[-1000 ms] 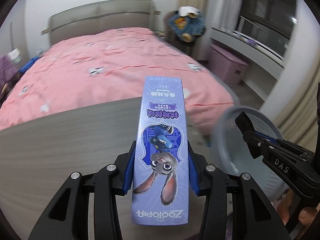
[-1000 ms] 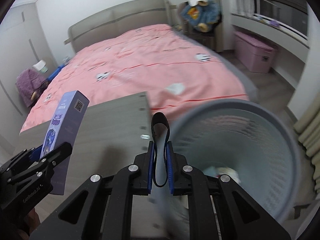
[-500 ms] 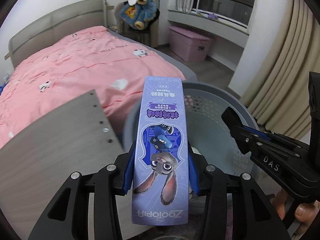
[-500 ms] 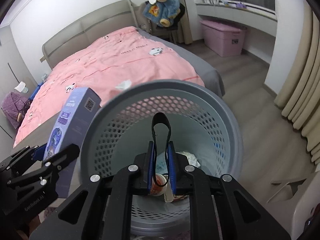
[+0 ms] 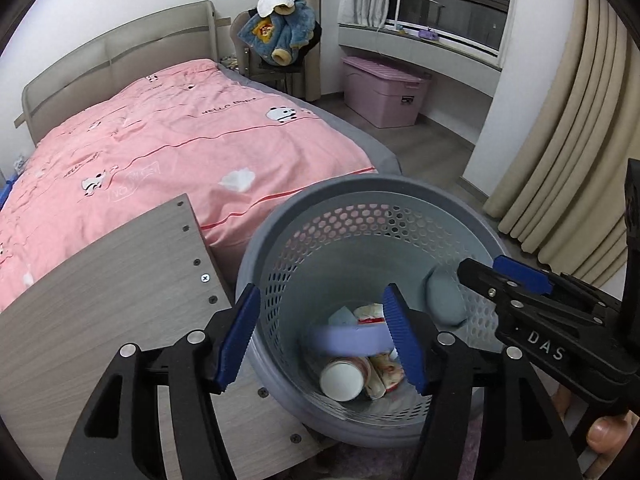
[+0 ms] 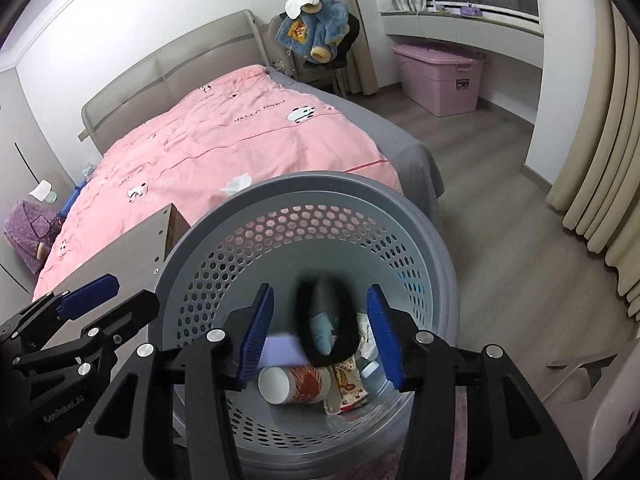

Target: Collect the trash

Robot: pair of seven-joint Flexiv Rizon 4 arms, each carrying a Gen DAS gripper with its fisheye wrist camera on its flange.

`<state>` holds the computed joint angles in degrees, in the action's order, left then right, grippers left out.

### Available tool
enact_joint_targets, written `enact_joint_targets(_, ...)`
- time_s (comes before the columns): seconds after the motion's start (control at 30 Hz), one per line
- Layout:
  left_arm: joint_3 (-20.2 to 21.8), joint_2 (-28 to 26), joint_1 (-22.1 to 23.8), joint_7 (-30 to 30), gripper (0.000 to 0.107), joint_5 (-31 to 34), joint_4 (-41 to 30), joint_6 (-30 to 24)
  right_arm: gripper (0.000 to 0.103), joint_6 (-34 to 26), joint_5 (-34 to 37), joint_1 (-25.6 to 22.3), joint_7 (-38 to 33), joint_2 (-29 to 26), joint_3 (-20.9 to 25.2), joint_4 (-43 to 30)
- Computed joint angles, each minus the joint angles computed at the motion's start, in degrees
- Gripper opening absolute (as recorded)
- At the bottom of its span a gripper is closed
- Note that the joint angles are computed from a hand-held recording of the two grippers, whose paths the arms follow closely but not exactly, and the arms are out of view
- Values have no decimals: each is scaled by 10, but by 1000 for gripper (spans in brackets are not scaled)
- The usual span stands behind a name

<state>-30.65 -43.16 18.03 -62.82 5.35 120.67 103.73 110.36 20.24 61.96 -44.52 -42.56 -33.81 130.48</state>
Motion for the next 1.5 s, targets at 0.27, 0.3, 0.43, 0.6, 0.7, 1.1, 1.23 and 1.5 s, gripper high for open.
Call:
enact_joint_targets(0.27, 27, 8, -23, -14, 66, -9, -5, 7, 57, 13, 8, -15, -6, 1, 15, -2)
enact_joint_targets(0.3, 30, 9, -25, -16, 67, -10, -4, 8, 57, 13, 9, -15, -7, 0, 15, -2)
enact_joint_targets(0.43, 40, 12, -33, -23, 70, -10, -5, 14, 62, 11, 16, -4, -8, -3, 7, -2)
enact_joint_targets(0.6, 49, 15, -38, -34, 72, -8, -5, 20, 66, 11, 18, 0, -7, -4, 4, -1)
enact_joint_targets(0.7, 53, 17, -40, -39, 75, -6, -5, 24, 70, 10, 18, 4, -6, -5, 0, -1)
enact_joint_targets(1.1, 63, 24, -40, -60, 80, 1, -1, 32, 81, 4, 19, 29, 5, -8, -22, 8)
enact_joint_targets(1.23, 71, 26, -45, -65, 80, 2, -1, 36, 82, 4, 19, 36, 8, -8, -28, 11)
enact_joint_targets(1.5, 74, 26, -47, -66, 80, 5, -2, 36, 84, 6, 21, 43, 10, -7, -35, 16)
